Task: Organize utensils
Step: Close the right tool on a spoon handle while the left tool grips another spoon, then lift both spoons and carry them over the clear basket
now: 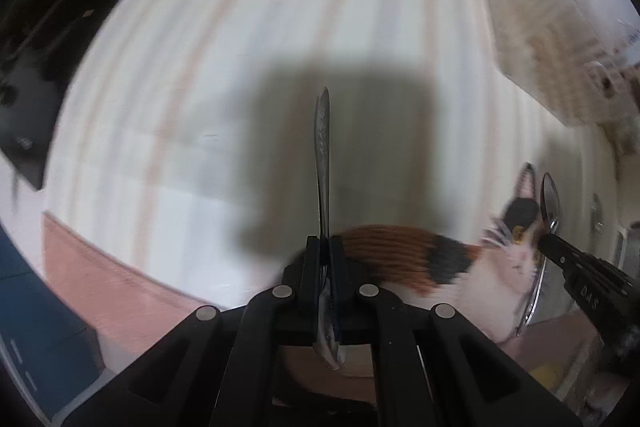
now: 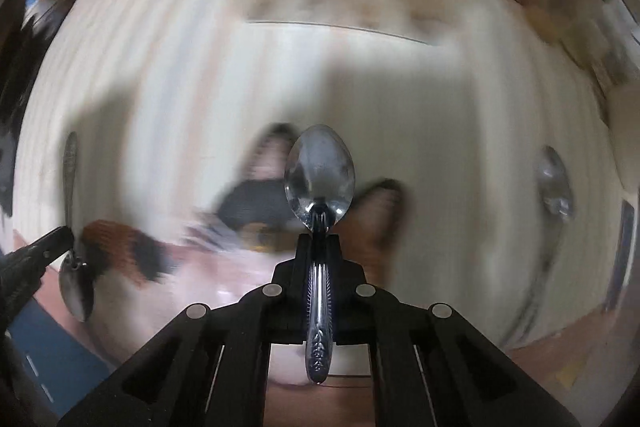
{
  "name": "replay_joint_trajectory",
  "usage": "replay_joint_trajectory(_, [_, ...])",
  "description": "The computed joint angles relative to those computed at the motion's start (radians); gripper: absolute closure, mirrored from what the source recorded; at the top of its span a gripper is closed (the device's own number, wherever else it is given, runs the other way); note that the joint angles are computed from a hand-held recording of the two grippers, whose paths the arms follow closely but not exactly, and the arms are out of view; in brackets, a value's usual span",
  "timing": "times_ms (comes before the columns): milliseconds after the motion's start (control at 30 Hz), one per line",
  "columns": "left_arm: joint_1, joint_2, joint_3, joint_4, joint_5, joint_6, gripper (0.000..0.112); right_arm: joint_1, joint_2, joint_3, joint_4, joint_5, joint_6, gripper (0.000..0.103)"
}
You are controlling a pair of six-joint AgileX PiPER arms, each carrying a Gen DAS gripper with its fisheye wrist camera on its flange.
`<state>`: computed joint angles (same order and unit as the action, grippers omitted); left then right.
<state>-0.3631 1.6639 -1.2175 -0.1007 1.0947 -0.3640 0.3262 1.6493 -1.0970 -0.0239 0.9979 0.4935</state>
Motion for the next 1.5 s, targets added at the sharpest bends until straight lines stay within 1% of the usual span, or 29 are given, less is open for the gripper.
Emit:
replay_joint_trajectory(200, [-0.069,0.062,-0.083,-0.021,0.004,0.022,0.110,-0.212,-0.057,0.066,0.060,0.016,-0.119,0.096])
replay_joint_trajectory(367, [-0.117,0.099,-0.166,0.033,0.030,-0.041,0.112,-0.311,-0.121,0.131,0.130,-0.021,-0.202,0.096])
replay_joint_trajectory(433, [-0.124,0.106,-0.204,0.043,0.045,-0.052,0.112,-0.353,-0.177,0.177,0.165,-0.024,-0.253,0.097])
replay_joint_trajectory(500, [-0.130,0.094,-0.217,0.031,0.054,-0.064,0.112,-0.359,-0.203,0.174,0.180,-0.014,-0.262,0.097])
replay_joint_trajectory(567, [-0.095,0.077,-0.207,-0.026,0.039,-0.057,0.111,-0.369,-0.217,0.167,0.191,-0.001,-0.277,0.097])
replay_joint_trajectory(600, [-0.067,0.067,-0.189,-0.068,0.036,-0.035,0.109,-0.383,-0.225,0.165,0.196,0.008,-0.293,0.097])
replay_joint_trajectory(667, [-0.031,0.075,-0.169,-0.126,0.045,-0.008,0.101,-0.396,-0.245,0.170,0.200,0.025,-0.303,0.097])
replay_joint_trajectory(700, [-0.008,0.073,-0.136,-0.148,0.044,0.016,0.090,-0.401,-0.243,0.165,0.203,0.031,-0.305,0.097])
replay_joint_trajectory(733, [-0.005,0.065,-0.105,-0.165,0.039,0.023,0.086,-0.410,-0.238,0.161,0.209,0.035,-0.313,0.097])
replay_joint_trajectory(767, [-0.001,0.047,-0.068,-0.183,0.033,0.037,0.086,-0.419,-0.237,0.163,0.210,0.036,-0.319,0.097])
replay_joint_trajectory(800, [-0.013,0.054,-0.054,-0.193,0.035,0.038,0.086,-0.389,-0.224,0.156,0.206,0.027,-0.289,0.097])
replay_joint_trajectory(867, [-0.024,0.032,-0.005,-0.194,0.039,0.065,0.086,-0.407,-0.222,0.172,0.214,0.017,-0.313,0.096])
replay_joint_trajectory(900, [-0.055,0.047,-0.016,-0.176,0.049,0.061,0.083,-0.434,-0.244,0.189,0.216,0.028,-0.340,0.097])
replay_joint_trajectory(933, [-0.072,0.045,-0.016,-0.161,0.051,0.059,0.076,-0.422,-0.254,0.203,0.217,0.023,-0.329,0.097])
replay_joint_trajectory(967, [-0.087,0.040,-0.015,-0.143,0.052,0.053,0.073,-0.430,-0.253,0.204,0.220,0.024,-0.338,0.097])
replay_joint_trajectory(1000, [-0.111,0.050,-0.030,-0.116,0.060,0.030,0.073,-0.419,-0.260,0.216,0.218,0.018,-0.329,0.097])
replay_joint_trajectory(1100, [-0.164,0.067,-0.056,-0.056,0.067,-0.027,0.074,-0.394,-0.254,0.233,0.217,-0.007,-0.316,0.097])
replay_joint_trajectory(1167, [-0.194,0.076,-0.065,-0.016,0.068,-0.066,0.086,-0.388,-0.261,0.247,0.217,-0.014,-0.317,0.096])
replay_joint_trajectory(1200, [-0.207,0.078,-0.068,0.008,0.069,-0.084,0.102,-0.389,-0.266,0.254,0.219,-0.016,-0.319,0.096])
replay_joint_trajectory(1233, [-0.209,0.080,-0.066,0.004,0.059,-0.089,0.105,-0.387,-0.266,0.257,0.220,-0.019,-0.316,0.096])
replay_joint_trajectory(1300, [-0.199,0.066,-0.051,-0.014,0.044,-0.089,0.108,-0.387,-0.267,0.261,0.222,-0.025,-0.315,0.096])
replay_joint_trajectory(1400, [-0.198,0.033,-0.040,0.002,0.036,-0.099,0.112,-0.396,-0.277,0.263,0.228,-0.027,-0.319,0.096])
replay_joint_trajectory(1500, [-0.192,-0.001,-0.051,0.014,0.038,-0.112,0.112,-0.417,-0.289,0.257,0.236,-0.017,-0.334,0.096])
